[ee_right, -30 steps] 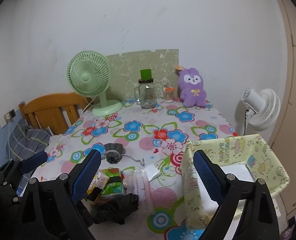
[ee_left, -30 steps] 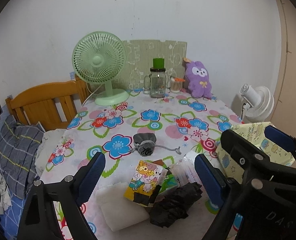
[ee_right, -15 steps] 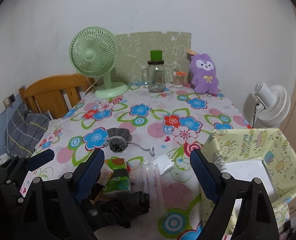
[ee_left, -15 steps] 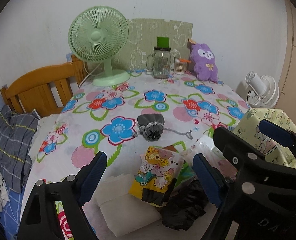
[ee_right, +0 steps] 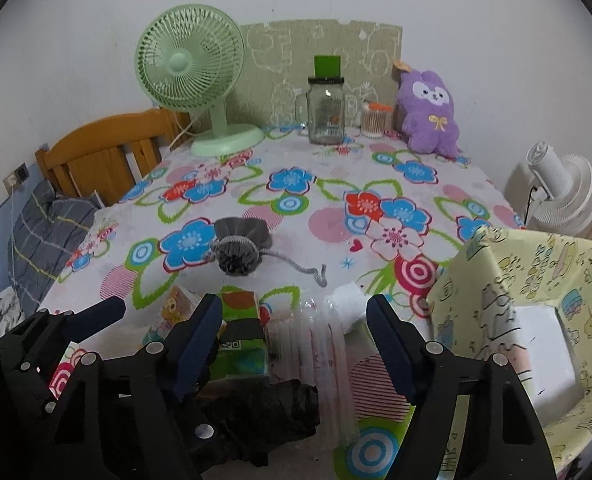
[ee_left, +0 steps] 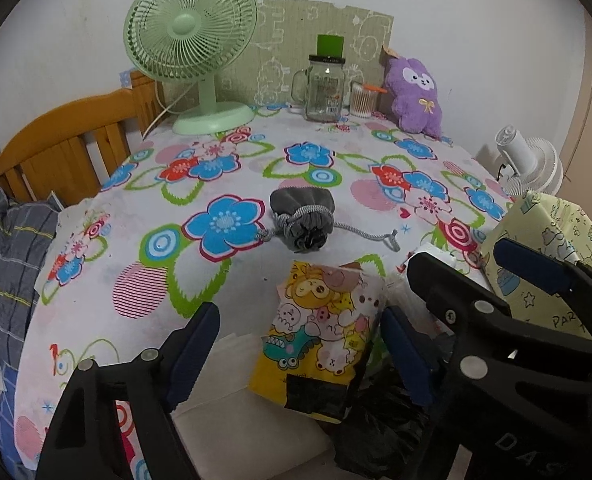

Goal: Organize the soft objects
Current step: 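Reach the left tool to the yellow cartoon tissue pack and grasp it, then lift the yellow tissue pack off the table with the left tool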

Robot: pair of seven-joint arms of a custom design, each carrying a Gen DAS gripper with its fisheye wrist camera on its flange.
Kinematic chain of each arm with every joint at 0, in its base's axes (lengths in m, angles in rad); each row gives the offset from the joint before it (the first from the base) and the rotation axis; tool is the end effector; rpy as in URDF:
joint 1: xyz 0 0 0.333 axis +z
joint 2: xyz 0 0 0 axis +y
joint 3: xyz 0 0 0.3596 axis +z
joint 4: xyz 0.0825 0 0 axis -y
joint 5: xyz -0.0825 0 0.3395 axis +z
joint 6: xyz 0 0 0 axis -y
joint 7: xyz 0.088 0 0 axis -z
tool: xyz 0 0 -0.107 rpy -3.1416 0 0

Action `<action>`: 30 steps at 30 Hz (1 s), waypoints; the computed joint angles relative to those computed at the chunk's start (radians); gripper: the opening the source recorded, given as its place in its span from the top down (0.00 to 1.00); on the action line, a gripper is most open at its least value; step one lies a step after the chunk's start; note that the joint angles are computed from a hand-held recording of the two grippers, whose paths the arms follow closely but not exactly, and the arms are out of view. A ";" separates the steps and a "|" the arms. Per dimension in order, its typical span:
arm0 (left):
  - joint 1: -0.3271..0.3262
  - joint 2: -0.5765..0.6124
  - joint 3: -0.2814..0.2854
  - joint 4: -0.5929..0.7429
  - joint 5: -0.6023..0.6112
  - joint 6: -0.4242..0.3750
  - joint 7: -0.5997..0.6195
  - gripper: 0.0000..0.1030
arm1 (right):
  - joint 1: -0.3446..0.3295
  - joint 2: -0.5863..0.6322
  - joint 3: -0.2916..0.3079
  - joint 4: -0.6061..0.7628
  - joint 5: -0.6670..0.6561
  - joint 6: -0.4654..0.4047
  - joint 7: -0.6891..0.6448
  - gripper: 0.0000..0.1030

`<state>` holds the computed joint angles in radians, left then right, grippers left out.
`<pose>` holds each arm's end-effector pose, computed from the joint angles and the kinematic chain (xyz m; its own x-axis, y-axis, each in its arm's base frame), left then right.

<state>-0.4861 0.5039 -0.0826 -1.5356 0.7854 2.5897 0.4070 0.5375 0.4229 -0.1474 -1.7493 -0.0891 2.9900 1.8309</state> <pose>0.6018 -0.3848 0.4796 0.0284 -0.9978 0.0600 -0.7286 -0.0618 -0.6821 0.6255 0.2842 0.4959 0.2723 -0.9605 -0.0568 -0.6650 -0.1452 -0.7326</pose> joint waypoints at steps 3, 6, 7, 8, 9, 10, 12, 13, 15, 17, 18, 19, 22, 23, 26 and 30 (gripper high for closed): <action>0.003 0.013 -0.003 0.011 -0.016 -0.013 0.008 0.23 | -0.004 0.016 0.004 0.022 0.004 -0.033 -0.001 0.28; 0.009 0.024 -0.007 0.014 -0.034 -0.006 0.017 0.26 | -0.021 0.034 0.025 0.050 0.017 -0.074 -0.007 0.30; 0.010 0.026 -0.007 0.015 -0.038 -0.003 0.021 0.27 | -0.027 0.038 0.030 0.057 0.021 -0.085 -0.009 0.31; 0.011 0.028 -0.007 0.016 -0.042 0.000 0.025 0.30 | -0.030 0.042 0.035 0.063 0.023 -0.096 -0.009 0.32; 0.012 0.030 -0.008 0.016 -0.047 0.002 0.030 0.32 | -0.038 0.047 0.042 0.068 0.029 -0.104 -0.013 0.33; 0.013 0.031 -0.008 0.015 -0.051 0.005 0.034 0.33 | -0.044 0.053 0.049 0.078 0.034 -0.119 -0.016 0.34; 0.017 0.033 -0.009 0.011 -0.059 0.019 0.043 0.38 | -0.055 0.063 0.061 0.094 0.046 -0.141 -0.020 0.36; 0.019 0.034 -0.011 0.012 -0.065 0.023 0.051 0.39 | -0.061 0.068 0.067 0.099 0.053 -0.147 -0.022 0.39; 0.018 0.037 -0.010 0.014 -0.071 0.028 0.064 0.44 | -0.062 0.077 0.067 0.109 0.055 -0.155 -0.022 0.43; 0.022 0.037 -0.013 0.010 -0.082 0.044 0.073 0.50 | -0.064 0.083 0.068 0.115 0.056 -0.158 -0.021 0.50; 0.021 0.038 -0.012 0.011 -0.086 0.047 0.078 0.50 | -0.071 0.085 0.077 0.119 0.065 -0.162 -0.027 0.51; 0.019 0.040 -0.010 0.013 -0.088 0.046 0.080 0.51 | -0.079 0.087 0.087 0.123 0.074 -0.165 -0.037 0.54; 0.016 0.043 -0.007 0.013 -0.095 0.055 0.087 0.53 | -0.082 0.089 0.091 0.124 0.082 -0.165 -0.046 0.66; 0.013 0.043 -0.005 0.015 -0.094 0.054 0.089 0.54 | -0.086 0.091 0.096 0.127 0.087 -0.169 -0.053 0.71; 0.001 0.045 0.003 0.023 -0.085 0.041 0.090 0.57 | -0.073 0.093 0.083 0.131 0.079 -0.171 -0.053 0.83; -0.005 0.046 0.004 0.032 -0.078 0.029 0.094 0.59 | -0.077 0.092 0.088 0.130 0.083 -0.169 -0.064 0.85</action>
